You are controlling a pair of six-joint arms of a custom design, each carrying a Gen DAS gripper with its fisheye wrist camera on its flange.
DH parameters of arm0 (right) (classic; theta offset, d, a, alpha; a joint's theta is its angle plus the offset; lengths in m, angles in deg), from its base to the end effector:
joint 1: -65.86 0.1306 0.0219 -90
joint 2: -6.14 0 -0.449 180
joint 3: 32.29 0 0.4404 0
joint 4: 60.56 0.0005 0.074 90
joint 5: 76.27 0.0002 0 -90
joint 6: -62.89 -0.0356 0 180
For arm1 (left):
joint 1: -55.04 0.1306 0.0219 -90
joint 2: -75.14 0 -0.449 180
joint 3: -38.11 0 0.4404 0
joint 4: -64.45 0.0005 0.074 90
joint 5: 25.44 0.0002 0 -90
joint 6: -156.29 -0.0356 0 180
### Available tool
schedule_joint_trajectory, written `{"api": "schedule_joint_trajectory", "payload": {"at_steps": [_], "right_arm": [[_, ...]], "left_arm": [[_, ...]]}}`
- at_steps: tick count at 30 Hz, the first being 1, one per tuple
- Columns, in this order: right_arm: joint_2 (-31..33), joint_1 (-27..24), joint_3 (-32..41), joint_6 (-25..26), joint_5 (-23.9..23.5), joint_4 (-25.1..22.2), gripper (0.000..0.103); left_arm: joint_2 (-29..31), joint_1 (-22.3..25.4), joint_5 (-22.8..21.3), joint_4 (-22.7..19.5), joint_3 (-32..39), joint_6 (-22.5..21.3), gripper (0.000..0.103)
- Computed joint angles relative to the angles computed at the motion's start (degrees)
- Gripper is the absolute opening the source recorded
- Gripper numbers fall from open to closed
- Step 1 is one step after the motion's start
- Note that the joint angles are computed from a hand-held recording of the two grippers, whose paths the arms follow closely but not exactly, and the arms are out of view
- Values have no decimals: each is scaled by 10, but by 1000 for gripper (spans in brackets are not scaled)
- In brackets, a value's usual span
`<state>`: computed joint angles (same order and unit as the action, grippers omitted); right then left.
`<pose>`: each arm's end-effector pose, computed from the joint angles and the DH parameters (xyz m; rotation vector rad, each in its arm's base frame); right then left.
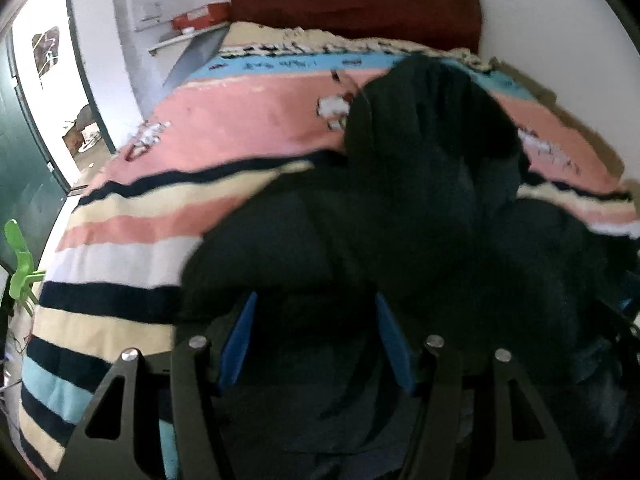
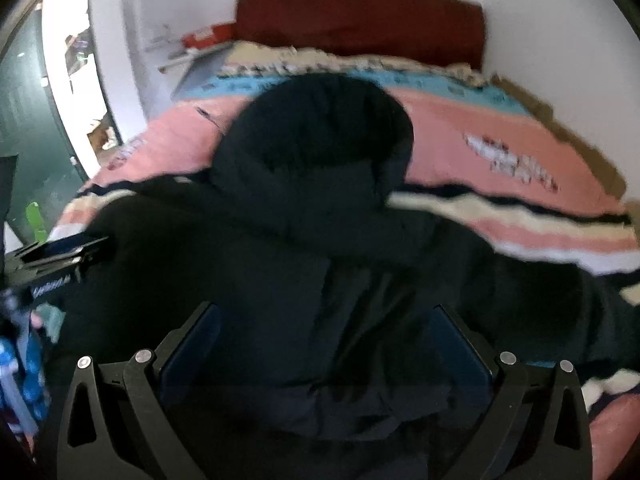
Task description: Fold large clothes
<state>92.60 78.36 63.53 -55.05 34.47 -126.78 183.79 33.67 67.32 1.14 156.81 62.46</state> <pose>0.4785 0.0927 0.5604 0.4659 2.4340 -0.1704 0.6180 -0.2442 0.5450 0.5668 2.4438 -0.1867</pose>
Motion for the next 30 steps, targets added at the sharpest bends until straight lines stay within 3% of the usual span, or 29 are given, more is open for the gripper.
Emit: {"api": "schedule_joint_trajectory", "payload": {"at_steps": [5,9,18,22,27,30], "right_arm": [[5,-35,-53,-31,-56,10,102],[2,-37,-60,-34,-62,14,102],[-7,-20,-58,-23,-83,-66,103],[-17,-13,-50,-15,-84,-97,103],[-49,-26,-54,-21,-61,-46,102],[-39,-43,-59,-19,-61,-45,102]], "left_arm": [[-3,-11,-10,35,-42,-3,67],[-1,-18,-34,37,-48,-9,68],[-21,-37,-94,-10,-59,-61,68],[-46,-29,-68,2,-74,-52,67],[-60,-31,-73,39,-103,-31,67],[-66,-34,-85,71,-128,-34,67]]}}
